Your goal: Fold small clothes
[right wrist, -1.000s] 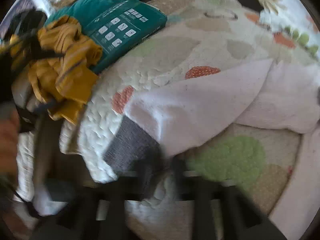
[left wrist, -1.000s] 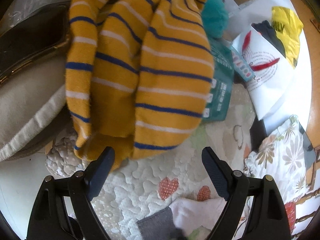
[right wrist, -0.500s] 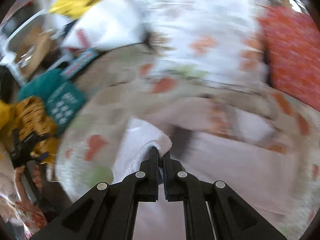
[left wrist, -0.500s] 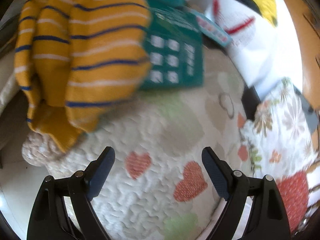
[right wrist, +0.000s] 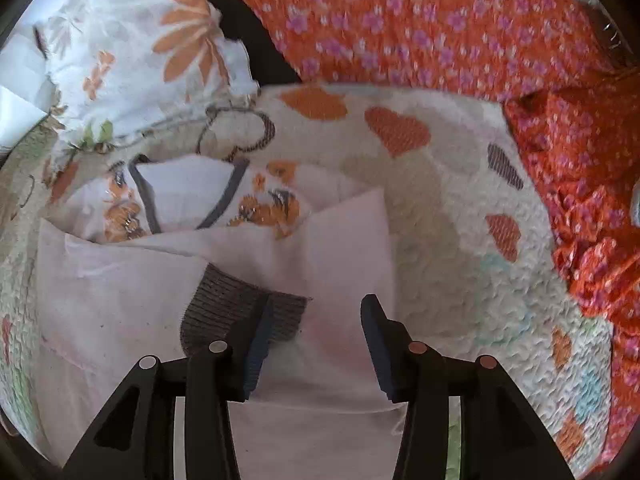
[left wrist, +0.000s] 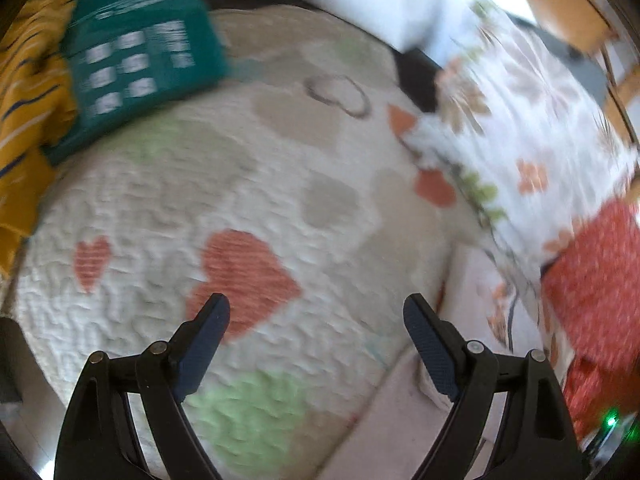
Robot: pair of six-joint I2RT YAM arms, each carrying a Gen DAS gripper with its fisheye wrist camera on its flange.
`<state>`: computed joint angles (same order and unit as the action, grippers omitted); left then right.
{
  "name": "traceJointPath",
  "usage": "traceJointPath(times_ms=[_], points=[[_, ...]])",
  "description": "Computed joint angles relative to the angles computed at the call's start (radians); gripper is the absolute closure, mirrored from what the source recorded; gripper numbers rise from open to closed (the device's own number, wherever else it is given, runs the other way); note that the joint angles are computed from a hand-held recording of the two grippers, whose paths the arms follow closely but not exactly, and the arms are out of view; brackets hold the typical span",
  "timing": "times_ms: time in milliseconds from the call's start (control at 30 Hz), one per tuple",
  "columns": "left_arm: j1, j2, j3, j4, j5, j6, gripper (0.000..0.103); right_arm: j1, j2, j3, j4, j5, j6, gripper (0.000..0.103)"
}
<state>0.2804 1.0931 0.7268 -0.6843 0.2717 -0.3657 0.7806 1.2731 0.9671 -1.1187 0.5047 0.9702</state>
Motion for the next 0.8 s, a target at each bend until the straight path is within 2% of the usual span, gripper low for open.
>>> traceJointPath(times_ms=[100,267,300,333,367,467,600,667,700,733,800], points=[[-0.12,0.019,-0.005,0.022,-0.03,-0.053,0.015,0.049,-0.026,-0.013,0.017,0.008,0.016,0.039],[-0.26,0.069,0.003,0.046,-0.081,-0.112,0.015,0.016,0.023,-0.104,0.154,-0.062,-0.02,0.039],[-0.278,0.077,0.006,0.048,-0.086,-0.117,0.015,0.011,0.04,-0.116,0.176,-0.067,-0.03,0.05],[-0.292,0.086,0.008,0.05,-0.093,-0.121,0.015,0.002,0.048,-0.132,0.211,-0.086,-0.05,0.065],[-0.301,0.09,0.009,0.051,-0.098,-0.126,0.015,-0.017,0.046,-0.147,0.25,-0.139,-0.085,0.086],[-0.307,0.108,0.011,0.056,-0.095,-0.127,0.015,0.011,0.007,-0.118,0.208,-0.104,-0.111,0.087],[-0.326,0.125,0.02,0.067,-0.108,-0.131,0.015,0.006,-0.071,-0.037,0.052,-0.045,-0.112,0.087],[-0.34,0.127,0.02,0.069,-0.104,-0.131,0.015,0.035,0.012,0.023,-0.099,0.098,-0.038,0.058],[-0.35,0.124,0.019,0.068,-0.107,-0.13,0.015,0.044,0.043,0.024,-0.149,0.137,0.006,0.029],[-0.357,0.117,0.017,0.066,-0.111,-0.127,0.015,0.048,0.033,0.006,-0.149,0.136,0.023,0.026],[-0.37,0.103,0.013,0.06,-0.123,-0.118,0.015,0.077,-0.064,-0.079,-0.098,0.083,0.077,0.026]])
